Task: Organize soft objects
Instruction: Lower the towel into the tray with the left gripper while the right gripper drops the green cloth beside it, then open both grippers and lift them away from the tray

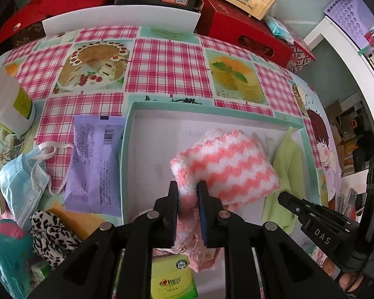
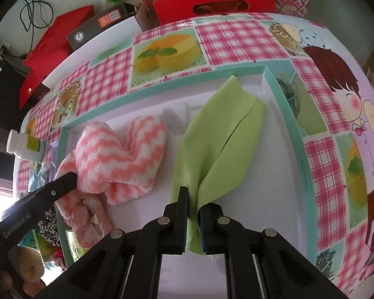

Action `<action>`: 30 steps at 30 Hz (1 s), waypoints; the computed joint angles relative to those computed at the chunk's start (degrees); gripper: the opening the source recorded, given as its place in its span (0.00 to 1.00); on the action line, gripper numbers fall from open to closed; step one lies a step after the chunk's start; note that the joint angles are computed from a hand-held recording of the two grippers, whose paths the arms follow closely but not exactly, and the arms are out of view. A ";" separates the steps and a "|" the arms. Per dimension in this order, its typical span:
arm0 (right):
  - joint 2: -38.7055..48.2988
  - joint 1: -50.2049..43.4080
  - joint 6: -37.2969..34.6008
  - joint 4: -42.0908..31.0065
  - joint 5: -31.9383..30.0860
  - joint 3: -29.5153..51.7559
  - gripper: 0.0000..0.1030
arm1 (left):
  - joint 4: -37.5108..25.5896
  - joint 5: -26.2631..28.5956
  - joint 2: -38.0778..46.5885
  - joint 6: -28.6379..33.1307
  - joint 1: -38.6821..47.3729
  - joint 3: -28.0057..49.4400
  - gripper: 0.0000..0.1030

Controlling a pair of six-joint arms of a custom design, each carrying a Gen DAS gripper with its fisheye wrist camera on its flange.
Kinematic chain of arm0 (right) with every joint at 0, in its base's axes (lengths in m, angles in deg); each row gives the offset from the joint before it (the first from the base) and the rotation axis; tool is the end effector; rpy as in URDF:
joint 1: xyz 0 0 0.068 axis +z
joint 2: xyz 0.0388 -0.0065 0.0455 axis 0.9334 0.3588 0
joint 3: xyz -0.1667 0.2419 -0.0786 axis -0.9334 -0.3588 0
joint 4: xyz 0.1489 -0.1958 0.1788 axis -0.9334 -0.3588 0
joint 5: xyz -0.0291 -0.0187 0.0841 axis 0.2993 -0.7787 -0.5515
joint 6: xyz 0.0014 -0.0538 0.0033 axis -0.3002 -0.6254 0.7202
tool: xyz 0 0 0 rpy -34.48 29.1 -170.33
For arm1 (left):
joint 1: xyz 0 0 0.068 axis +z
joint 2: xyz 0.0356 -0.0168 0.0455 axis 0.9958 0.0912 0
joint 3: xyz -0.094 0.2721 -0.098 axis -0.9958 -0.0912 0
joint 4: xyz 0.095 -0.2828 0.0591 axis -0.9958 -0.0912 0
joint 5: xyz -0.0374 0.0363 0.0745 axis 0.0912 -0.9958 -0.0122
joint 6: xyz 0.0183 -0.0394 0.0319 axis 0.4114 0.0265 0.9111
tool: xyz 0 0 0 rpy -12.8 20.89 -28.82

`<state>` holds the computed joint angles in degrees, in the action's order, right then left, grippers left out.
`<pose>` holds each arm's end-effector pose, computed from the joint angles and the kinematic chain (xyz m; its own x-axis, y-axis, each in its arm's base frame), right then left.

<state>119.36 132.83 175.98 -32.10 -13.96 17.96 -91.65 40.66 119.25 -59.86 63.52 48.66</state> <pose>0.1168 0.2151 0.0287 -0.8086 0.5270 -0.2615 0.4743 0.8470 0.2402 0.2340 -0.1017 0.0478 -0.9032 0.3208 -0.2852 0.3981 0.8744 -0.2772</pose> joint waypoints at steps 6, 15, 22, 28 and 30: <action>-2.39 1.80 2.06 -8.79 2.84 2.88 0.41 | -2.00 -0.14 -5.45 1.03 2.02 -1.37 0.44; -6.70 5.34 7.93 -22.78 9.11 7.75 0.67 | -2.65 -3.05 -13.94 2.17 5.49 -3.33 0.75; -3.28 5.88 8.94 -25.90 9.23 11.98 0.88 | -2.24 -4.79 -12.05 1.76 5.12 -2.57 0.77; -2.57 7.06 9.19 -26.39 11.19 12.84 1.00 | -0.85 -6.41 -12.75 0.69 4.39 -3.43 0.79; -2.79 7.57 10.35 -27.27 12.89 12.83 1.00 | -0.01 -5.82 -12.99 0.11 5.33 -3.72 0.93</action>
<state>116.56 140.40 186.33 -59.37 -1.07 30.80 -91.66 34.84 106.26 -59.75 68.84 44.94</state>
